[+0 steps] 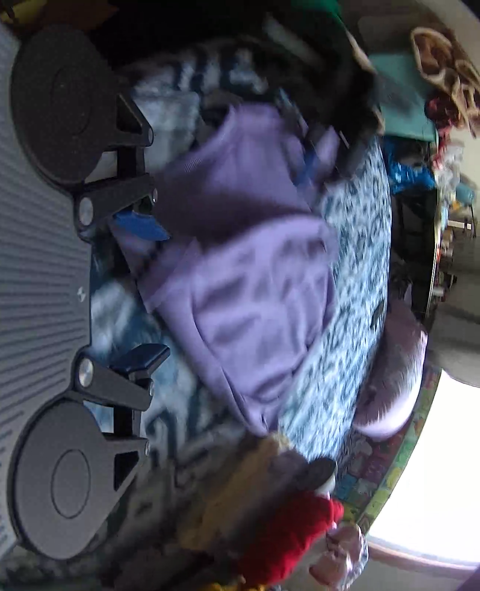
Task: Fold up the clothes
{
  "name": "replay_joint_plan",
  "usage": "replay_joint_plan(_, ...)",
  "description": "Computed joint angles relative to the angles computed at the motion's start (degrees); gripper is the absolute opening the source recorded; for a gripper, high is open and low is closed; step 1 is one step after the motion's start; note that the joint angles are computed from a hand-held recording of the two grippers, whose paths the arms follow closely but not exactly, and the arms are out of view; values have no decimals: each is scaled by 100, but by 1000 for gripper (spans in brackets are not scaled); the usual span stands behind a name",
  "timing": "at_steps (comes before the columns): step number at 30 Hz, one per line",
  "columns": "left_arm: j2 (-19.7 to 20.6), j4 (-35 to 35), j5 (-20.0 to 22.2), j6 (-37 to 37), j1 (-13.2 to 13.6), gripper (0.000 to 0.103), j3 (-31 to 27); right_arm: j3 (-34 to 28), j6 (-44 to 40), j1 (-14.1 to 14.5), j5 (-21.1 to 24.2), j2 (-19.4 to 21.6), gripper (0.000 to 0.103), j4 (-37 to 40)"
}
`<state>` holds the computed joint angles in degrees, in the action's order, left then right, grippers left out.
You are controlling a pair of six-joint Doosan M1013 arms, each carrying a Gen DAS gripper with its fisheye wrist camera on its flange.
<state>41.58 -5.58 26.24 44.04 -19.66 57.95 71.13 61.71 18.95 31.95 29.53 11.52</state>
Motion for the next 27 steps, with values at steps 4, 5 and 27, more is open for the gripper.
replay_joint_plan(4, 317, 227, 515, -39, 42, 42, -645, 172, -142, 161, -344, 2, 62, -247)
replay_joint_plan(5, 382, 329, 612, -84, 38, 41, -777, 169, -11, 179, -406, 24, 62, -326)
replay_joint_plan(27, 460, 1705, 458, 326, -53, 4, -1348, 228, 1480, 414, -919, 181, 51, -2148)
